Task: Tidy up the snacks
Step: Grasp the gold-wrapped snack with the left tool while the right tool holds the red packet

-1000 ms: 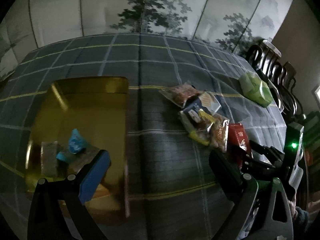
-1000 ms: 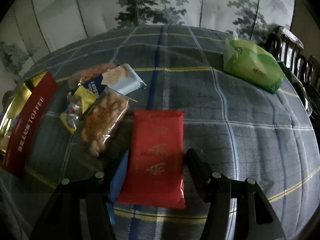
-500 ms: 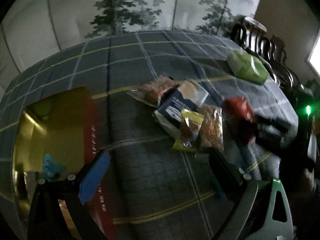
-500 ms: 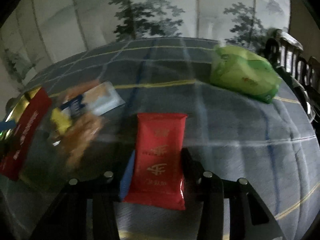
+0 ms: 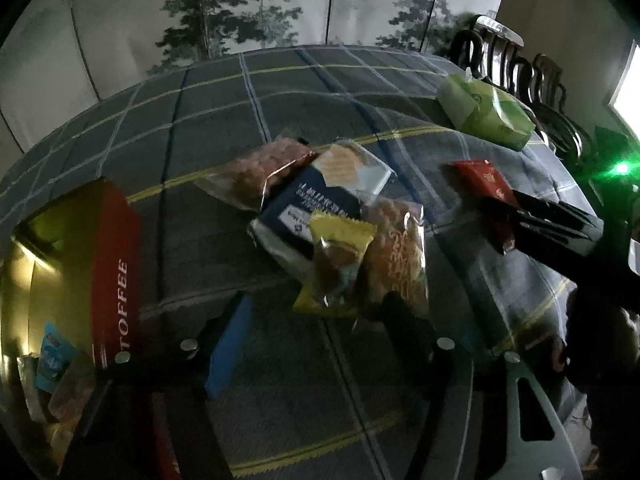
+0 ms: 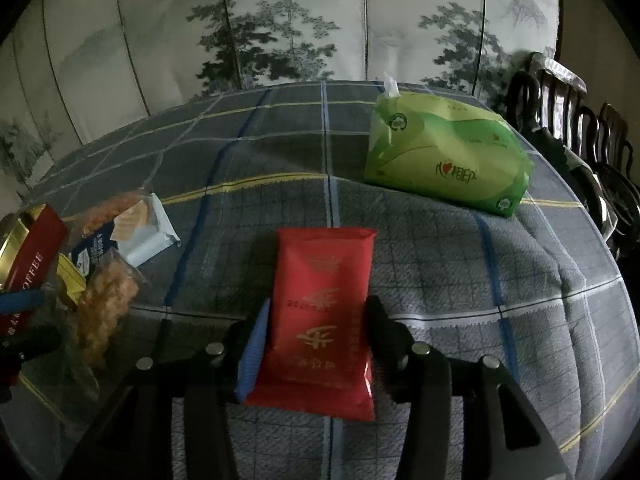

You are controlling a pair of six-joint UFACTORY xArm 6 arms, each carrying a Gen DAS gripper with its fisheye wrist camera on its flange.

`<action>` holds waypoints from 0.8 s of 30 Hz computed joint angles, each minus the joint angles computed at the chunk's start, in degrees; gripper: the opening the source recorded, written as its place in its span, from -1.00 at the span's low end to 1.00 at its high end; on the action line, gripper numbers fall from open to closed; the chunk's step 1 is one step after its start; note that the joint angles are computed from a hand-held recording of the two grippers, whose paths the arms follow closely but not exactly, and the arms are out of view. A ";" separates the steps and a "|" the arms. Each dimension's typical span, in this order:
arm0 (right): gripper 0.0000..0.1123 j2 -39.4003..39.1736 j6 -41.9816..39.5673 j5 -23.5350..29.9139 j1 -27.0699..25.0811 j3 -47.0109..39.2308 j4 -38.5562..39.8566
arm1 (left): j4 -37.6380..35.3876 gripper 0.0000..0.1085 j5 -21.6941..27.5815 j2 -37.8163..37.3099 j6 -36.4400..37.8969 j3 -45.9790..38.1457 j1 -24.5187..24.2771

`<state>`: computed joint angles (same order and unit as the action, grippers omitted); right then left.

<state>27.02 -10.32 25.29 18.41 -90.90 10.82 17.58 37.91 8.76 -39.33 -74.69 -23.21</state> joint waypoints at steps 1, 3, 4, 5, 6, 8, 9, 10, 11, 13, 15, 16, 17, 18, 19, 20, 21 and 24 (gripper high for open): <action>-0.12 0.06 0.12 -0.02 0.02 -0.05 -0.20 | -0.05 0.15 0.14 0.43 -0.03 -0.49 0.02; -0.12 0.01 -0.05 -0.01 -0.03 0.00 0.08 | -0.17 0.14 -0.08 1.28 -0.12 -1.43 0.20; -0.12 0.04 -0.31 0.00 -0.08 -0.03 0.41 | 0.11 0.07 0.20 1.65 -0.56 -1.96 0.23; -0.12 0.03 -0.20 -0.01 -0.02 -0.03 0.35 | 0.11 0.05 0.25 2.04 -0.89 -2.43 0.33; -0.12 0.03 -0.08 -0.01 0.00 -0.03 0.19 | -0.20 0.03 0.21 2.42 -0.72 -2.84 0.41; -0.12 0.05 -0.03 0.03 0.02 -0.08 0.11 | -0.63 -0.04 0.41 3.25 -0.49 -3.76 0.44; -0.12 0.05 -0.03 0.03 0.02 -0.08 0.11 | -0.95 -0.09 0.30 3.48 -0.21 -3.96 0.46; -0.11 0.08 0.01 0.04 0.01 -0.11 0.05 | -1.23 -0.16 0.09 3.63 0.08 -4.08 0.50; -0.11 0.06 0.05 0.02 0.01 -0.09 0.01 | -1.92 -0.21 -0.29 3.73 0.75 -4.09 0.52; -0.11 0.07 0.03 0.02 0.00 -0.10 0.05 | -3.16 -0.42 -0.66 3.80 1.65 -4.07 0.55; -0.11 0.04 0.07 0.02 0.01 -0.07 0.03 | -3.18 -0.54 -0.73 3.66 1.83 -3.92 0.61; -0.11 0.04 0.07 0.02 0.01 -0.07 0.03 | -3.39 -0.60 -0.88 3.54 1.93 -3.76 0.63; -0.11 0.05 0.07 0.01 0.00 -0.08 0.02 | -3.82 -0.62 -0.99 3.29 2.05 -3.51 0.68; -0.11 0.05 0.07 0.01 0.00 -0.08 0.02 | -3.63 -0.62 -0.88 3.04 1.66 -3.34 0.69; -0.11 0.11 0.05 0.00 0.00 -0.12 0.05 | -3.25 -0.62 -0.70 2.82 1.28 -3.21 0.67; -0.11 0.08 0.09 0.00 0.01 -0.10 0.01 | -3.04 -0.62 -0.54 2.50 1.12 -3.01 0.63; -0.11 0.08 0.09 0.00 0.01 -0.10 0.01 | -2.94 -0.62 -0.70 2.05 0.90 -2.60 0.62; -0.11 0.09 0.13 -0.03 0.01 -0.10 -0.02 | -2.54 -0.63 -1.17 0.39 0.25 -1.32 0.60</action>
